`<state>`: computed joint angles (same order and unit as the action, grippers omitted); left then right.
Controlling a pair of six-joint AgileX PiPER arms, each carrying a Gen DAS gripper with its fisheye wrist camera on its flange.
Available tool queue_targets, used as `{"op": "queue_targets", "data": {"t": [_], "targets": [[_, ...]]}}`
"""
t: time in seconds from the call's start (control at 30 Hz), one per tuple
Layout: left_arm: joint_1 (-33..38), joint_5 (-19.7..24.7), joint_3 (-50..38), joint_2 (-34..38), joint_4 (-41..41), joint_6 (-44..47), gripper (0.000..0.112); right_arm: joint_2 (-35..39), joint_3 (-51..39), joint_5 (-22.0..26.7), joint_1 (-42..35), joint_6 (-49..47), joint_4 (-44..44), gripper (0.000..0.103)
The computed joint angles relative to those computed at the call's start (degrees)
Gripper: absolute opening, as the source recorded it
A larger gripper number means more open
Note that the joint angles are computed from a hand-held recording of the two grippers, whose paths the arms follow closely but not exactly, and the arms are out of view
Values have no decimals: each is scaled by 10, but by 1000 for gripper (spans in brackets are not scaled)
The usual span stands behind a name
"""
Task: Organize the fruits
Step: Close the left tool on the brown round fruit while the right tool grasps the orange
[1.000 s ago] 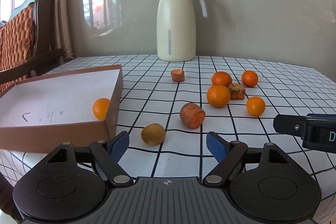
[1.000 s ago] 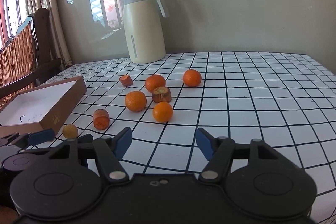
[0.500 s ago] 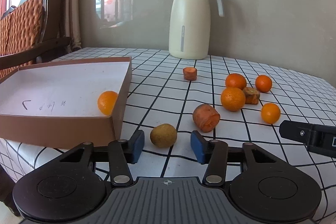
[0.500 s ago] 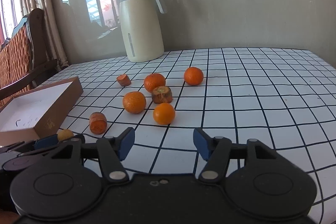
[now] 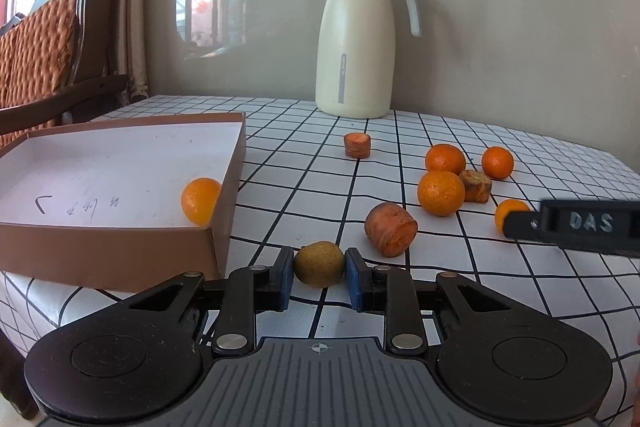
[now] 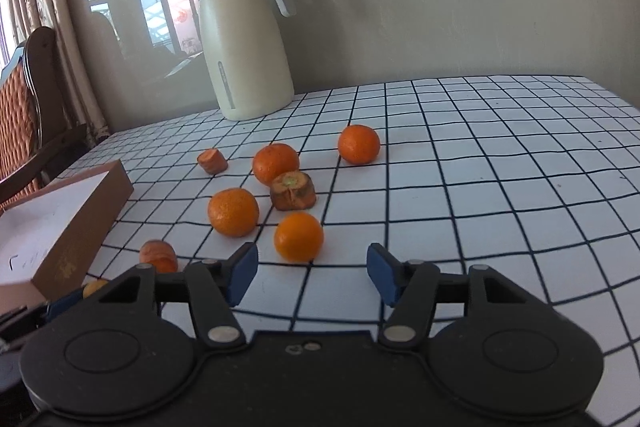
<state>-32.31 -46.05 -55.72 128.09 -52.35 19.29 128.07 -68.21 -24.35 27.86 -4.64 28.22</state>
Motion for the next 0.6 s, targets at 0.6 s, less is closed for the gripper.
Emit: {"op": "queue_targets", "data": {"t": [0.6], "targets": [[2, 3, -2, 1, 6, 0, 27, 25, -43, 4, 13, -79, 68, 22]]}}
